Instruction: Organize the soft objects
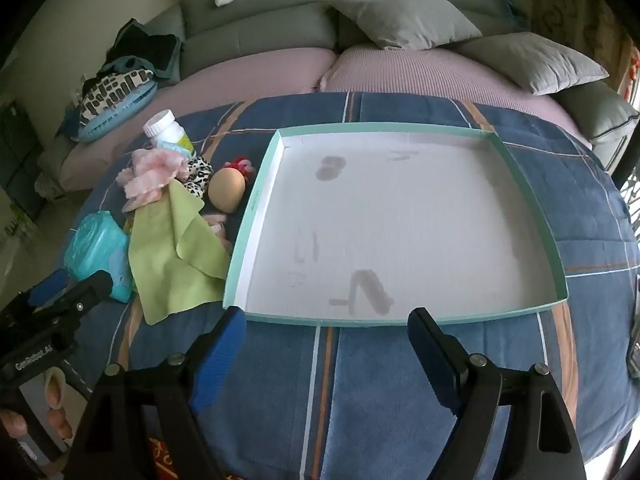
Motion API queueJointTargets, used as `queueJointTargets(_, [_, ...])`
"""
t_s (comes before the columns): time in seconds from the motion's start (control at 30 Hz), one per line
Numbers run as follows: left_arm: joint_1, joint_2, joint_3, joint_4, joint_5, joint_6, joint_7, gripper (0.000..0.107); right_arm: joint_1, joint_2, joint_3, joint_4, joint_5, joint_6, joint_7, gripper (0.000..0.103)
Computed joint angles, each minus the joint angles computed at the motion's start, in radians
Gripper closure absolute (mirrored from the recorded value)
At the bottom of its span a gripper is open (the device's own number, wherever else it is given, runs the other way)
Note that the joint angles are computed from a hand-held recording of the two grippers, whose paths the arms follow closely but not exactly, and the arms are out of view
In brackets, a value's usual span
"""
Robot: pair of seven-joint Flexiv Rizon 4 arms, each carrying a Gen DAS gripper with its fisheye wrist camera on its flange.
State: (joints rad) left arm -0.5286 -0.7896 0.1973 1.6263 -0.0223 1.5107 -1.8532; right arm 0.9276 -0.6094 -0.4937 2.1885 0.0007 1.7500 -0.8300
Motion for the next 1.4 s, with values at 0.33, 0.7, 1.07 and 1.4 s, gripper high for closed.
queueJointTargets(0.33, [0.011,0.002,-0.013,-0.002,-0.003,0.000,0.004,0.004,0.007,-0.011,-0.008,-0.009,-0.003,-0.007,0.006,0.018])
queueJointTargets(0.7, [-0.015,0.006,0.019,-0.012,0.008,0.001,0.000,0.004,0.021,-0.008,-0.028,-0.009,-0.003,-0.005,0.002,0.018])
queueJointTargets(1.07, [0.020,0.018,-0.028,-0.004,0.006,-0.005,0.022,0.004,0.035,-0.005,-0.043,-0.006,0.005,-0.002,-0.005,0.018])
queueJointTargets(1.4, [0.014,0.018,-0.025,-0.008,0.009,-0.016,0.030,0.004,0.034,-0.002,-0.041,-0.005,0.004,-0.004,-0.004,0.018])
